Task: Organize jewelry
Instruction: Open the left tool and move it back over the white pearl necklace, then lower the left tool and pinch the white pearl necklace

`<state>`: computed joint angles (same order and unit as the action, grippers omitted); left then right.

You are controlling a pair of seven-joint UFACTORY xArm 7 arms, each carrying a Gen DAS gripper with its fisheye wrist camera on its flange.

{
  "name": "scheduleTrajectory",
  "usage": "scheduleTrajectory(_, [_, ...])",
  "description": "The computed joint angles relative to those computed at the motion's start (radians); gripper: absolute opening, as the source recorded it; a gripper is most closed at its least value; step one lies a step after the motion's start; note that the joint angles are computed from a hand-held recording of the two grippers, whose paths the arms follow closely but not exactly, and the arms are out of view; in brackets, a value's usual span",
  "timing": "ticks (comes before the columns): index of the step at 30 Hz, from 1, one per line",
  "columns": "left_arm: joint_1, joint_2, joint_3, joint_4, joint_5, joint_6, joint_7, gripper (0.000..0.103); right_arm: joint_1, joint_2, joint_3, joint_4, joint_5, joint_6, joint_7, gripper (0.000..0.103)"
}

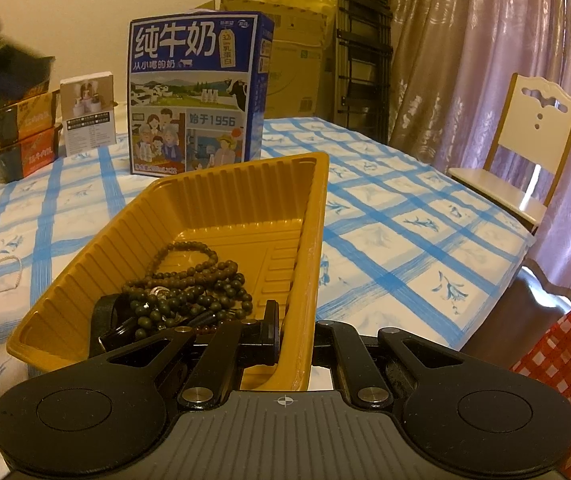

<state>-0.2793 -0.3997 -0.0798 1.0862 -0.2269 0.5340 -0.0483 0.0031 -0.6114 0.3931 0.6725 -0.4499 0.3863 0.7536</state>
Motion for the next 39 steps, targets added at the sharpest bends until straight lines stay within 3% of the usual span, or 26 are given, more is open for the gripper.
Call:
scheduleTrajectory(14, [0.166, -0.250, 0.007, -0.226, 0.146, 0.105, -0.165, 0.033, 0.002, 0.001, -0.002, 0.001, -0.002, 0.001, 0.000, 0.007])
scheduleTrajectory(21, [0.209, -0.354, 0.015, -0.320, 0.201, 0.166, -0.181, 0.033, 0.005, -0.001, -0.009, -0.004, -0.001, -0.009, -0.009, 0.007])
scheduleTrajectory(30, [0.223, -0.422, 0.014, -0.420, 0.230, 0.222, -0.174, 0.033, -0.008, 0.003, -0.005, -0.016, -0.008, -0.046, -0.028, 0.007])
scheduleTrajectory(39, [0.197, -0.386, 0.007, -0.455, 0.227, 0.202, -0.146, 0.033, -0.013, 0.004, -0.003, -0.016, -0.001, -0.051, -0.046, 0.007])
